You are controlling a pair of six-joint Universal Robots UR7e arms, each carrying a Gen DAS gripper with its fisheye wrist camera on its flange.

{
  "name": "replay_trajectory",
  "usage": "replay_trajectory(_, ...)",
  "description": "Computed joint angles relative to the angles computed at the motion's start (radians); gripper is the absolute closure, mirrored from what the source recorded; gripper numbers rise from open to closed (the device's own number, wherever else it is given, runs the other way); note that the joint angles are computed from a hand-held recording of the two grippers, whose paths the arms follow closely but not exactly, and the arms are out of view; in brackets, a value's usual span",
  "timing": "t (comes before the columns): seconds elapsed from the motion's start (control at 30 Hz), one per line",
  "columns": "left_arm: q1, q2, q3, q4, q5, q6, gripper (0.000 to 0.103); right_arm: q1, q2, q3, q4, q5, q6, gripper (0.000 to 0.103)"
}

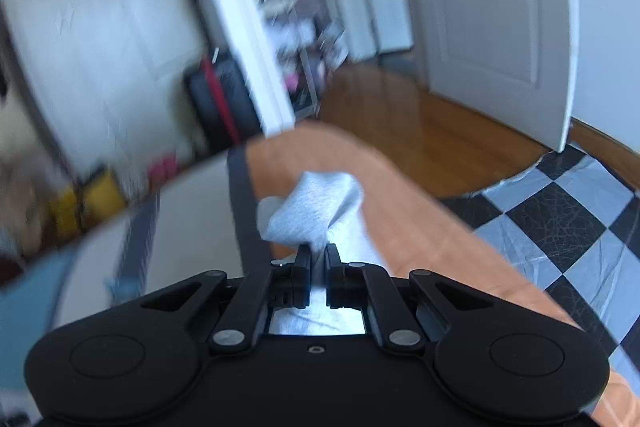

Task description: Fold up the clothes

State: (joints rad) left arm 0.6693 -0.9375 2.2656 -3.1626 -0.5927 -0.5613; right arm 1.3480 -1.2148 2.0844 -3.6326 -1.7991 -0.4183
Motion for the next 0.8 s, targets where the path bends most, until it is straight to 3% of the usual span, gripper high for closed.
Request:
replay_trajectory(0.13,-0.061,-0.016,0.038,0.009,0.089,-0.068,0.099,-0.032,-0.047,0.035,-0.06,-0.009,0.033,0.096)
replay_trajectory(0.2,-0.058,-0.028,0.038,0.012,0.088,-0.056,0.098,-0.058,-0.071,0.046,-0.058,0.009,0.063,0.096)
replay_trajectory(0.33,0.02,-0.069,0.012,0.058,-0.012,-0.142,0.098,-0.104,-0.074,0.05,-0.032,0.1,0.052,0.096)
replay_trajectory(0.43,0.058,-0.113,-0.004,0.123,-0.103,-0.196,0.097,-0.114,-0.078,0.058,0.009,0.097,0.088,0.083)
replay_trajectory(0.47,0.038,-0.125,0.006,0.124,-0.091,-0.169,0.095,-0.11,-0.083,0.063,0.022,0.088,0.103,0.079)
replay_trajectory(0.53,-0.027,-0.153,0.025,0.187,-0.028,-0.118,0.082,-0.098,-0.099,0.072,0.054,0.071,0.13,0.071)
replay_trajectory(0.57,-0.056,-0.166,0.033,0.214,-0.005,-0.096,0.069,-0.09,-0.109,0.075,0.072,0.054,0.145,0.061)
replay_trajectory(0.63,-0.108,-0.188,0.063,0.208,-0.005,-0.056,0.059,-0.075,-0.13,0.084,0.103,0.02,0.184,0.055)
replay_trajectory(0.7,-0.145,-0.208,0.094,0.184,-0.059,-0.009,0.053,-0.067,-0.161,0.089,0.186,-0.011,0.268,0.053)
replay_trajectory(0.8,-0.178,-0.218,0.146,0.115,-0.199,0.069,0.04,-0.069,-0.209,0.08,0.388,-0.039,0.4,0.044)
